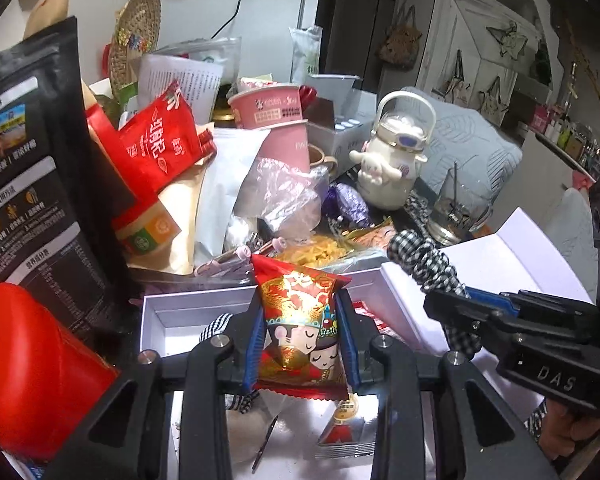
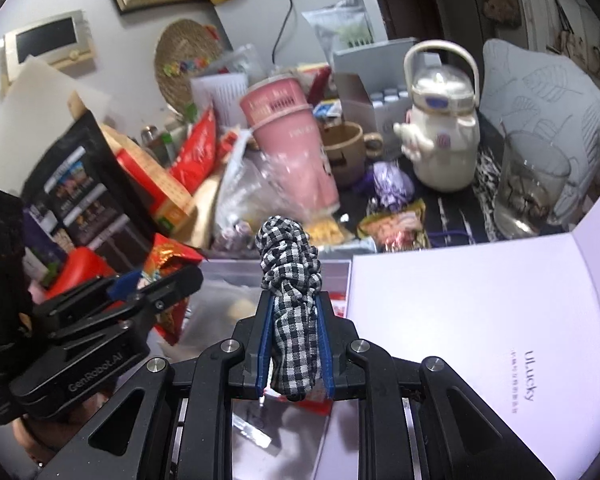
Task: Organize soft objects
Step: 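Carry both held items over the gift box and lower them inside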
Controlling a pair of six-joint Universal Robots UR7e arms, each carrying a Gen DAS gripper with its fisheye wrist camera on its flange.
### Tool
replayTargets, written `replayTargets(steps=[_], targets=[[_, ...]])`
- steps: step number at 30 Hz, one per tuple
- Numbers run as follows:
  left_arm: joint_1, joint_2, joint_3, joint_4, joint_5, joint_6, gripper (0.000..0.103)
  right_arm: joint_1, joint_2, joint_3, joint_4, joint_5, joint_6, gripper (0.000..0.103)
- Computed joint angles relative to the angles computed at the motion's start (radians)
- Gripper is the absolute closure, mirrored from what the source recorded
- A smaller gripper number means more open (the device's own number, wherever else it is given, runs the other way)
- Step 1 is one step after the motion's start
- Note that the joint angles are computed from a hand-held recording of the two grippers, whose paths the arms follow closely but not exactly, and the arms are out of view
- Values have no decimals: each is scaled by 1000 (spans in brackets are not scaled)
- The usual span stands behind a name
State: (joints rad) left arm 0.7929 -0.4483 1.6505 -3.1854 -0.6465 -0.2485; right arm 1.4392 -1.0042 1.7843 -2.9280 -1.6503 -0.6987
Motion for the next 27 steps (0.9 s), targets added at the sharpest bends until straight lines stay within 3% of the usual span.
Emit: replayTargets(steps=[20,23,25,27], targets=[[32,31,-61,216,59,-103,71,13,76,-28,-6,-108,2,81],[38,29,-74,278,59,-139,71,18,78,-23,-26,-123,-4,75],[39,28,-78,303,60,-155,71,21,76,-20,-38,-132,-5,63],[37,25,-79,325,61,-172,70,22,73,-17,-48,-133,-5,58]])
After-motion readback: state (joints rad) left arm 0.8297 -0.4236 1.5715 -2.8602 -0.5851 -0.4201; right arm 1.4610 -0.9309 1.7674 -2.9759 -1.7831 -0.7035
